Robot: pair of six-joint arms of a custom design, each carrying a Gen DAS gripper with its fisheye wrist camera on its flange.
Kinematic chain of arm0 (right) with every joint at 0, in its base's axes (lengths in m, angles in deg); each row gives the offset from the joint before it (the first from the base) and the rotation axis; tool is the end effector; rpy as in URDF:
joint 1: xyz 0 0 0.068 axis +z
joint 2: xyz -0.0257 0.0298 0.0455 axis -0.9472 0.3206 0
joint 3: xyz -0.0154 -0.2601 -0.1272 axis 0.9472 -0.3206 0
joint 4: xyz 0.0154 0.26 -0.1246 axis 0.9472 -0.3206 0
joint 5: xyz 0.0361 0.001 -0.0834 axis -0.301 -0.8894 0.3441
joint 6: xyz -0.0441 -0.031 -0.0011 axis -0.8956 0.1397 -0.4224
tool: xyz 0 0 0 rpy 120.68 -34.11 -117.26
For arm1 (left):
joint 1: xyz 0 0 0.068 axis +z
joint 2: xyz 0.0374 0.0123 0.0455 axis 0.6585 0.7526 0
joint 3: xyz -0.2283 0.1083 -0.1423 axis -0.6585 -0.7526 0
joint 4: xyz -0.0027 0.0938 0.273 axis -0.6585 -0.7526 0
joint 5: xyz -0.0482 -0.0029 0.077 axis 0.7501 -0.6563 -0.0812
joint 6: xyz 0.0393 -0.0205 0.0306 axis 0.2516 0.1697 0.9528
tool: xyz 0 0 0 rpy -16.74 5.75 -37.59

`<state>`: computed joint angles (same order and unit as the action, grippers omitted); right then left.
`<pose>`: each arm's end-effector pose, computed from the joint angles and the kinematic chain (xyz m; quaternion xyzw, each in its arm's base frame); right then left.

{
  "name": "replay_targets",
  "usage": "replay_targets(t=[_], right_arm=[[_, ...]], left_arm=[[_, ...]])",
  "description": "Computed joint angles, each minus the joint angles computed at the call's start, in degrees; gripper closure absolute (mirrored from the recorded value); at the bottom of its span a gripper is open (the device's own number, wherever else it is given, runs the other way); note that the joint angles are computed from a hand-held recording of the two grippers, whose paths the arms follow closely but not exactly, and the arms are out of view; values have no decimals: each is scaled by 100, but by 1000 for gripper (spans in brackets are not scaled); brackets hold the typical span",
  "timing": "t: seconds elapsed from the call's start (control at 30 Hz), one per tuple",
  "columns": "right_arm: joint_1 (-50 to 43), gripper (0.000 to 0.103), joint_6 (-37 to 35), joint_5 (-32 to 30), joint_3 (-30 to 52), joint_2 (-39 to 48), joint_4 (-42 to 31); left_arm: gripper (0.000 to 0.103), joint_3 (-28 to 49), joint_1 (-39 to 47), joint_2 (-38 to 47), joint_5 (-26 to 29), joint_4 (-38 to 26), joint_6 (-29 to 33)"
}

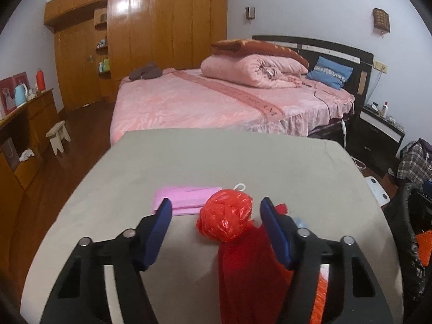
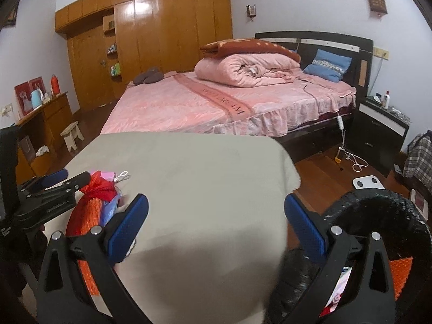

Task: Collect trash
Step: 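Grasp the red plastic bag with the left tool, then grasp the white tissue with the right tool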

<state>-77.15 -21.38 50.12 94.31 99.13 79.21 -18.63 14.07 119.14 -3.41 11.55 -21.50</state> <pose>0.2618 -0.0187 0.1730 -0.0493 0.8843 0.0566 0.4609 0.2958 -0.1376 0.1657 -0.0006 0.8981 -0.0067 0.4397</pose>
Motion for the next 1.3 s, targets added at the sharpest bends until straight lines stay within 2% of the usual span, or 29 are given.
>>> replay_targets(t=[0.1,0.23,0.33,0.53,0.8,1.2,1.27,1.3], right_arm=[[234,5,54,139,79,282,126],[404,5,75,210,114,434,180],[477,5,73,226,126,482,171],[580,5,110,230,157,522,147],[913,5,129,281,63,521,190],[1485,6,289,402,8,850,208],[1579,8,301,421,-7,891,214],[1608,13,296,409,3,932,199]], left_arm=[[46,85,130,262,324,31,8],[64,52,284,482,806,192,-5],[68,-109,364,413,989,416,-4],[69,-398,444,-134,968,460,-103],[69,-816,372,-986,618,161,-109],[69,-1400,309,-1593,406,-133,-111],[69,-1473,321,-1674,407,-162,-77],[69,-1497,320,-1706,407,-183,-76]])
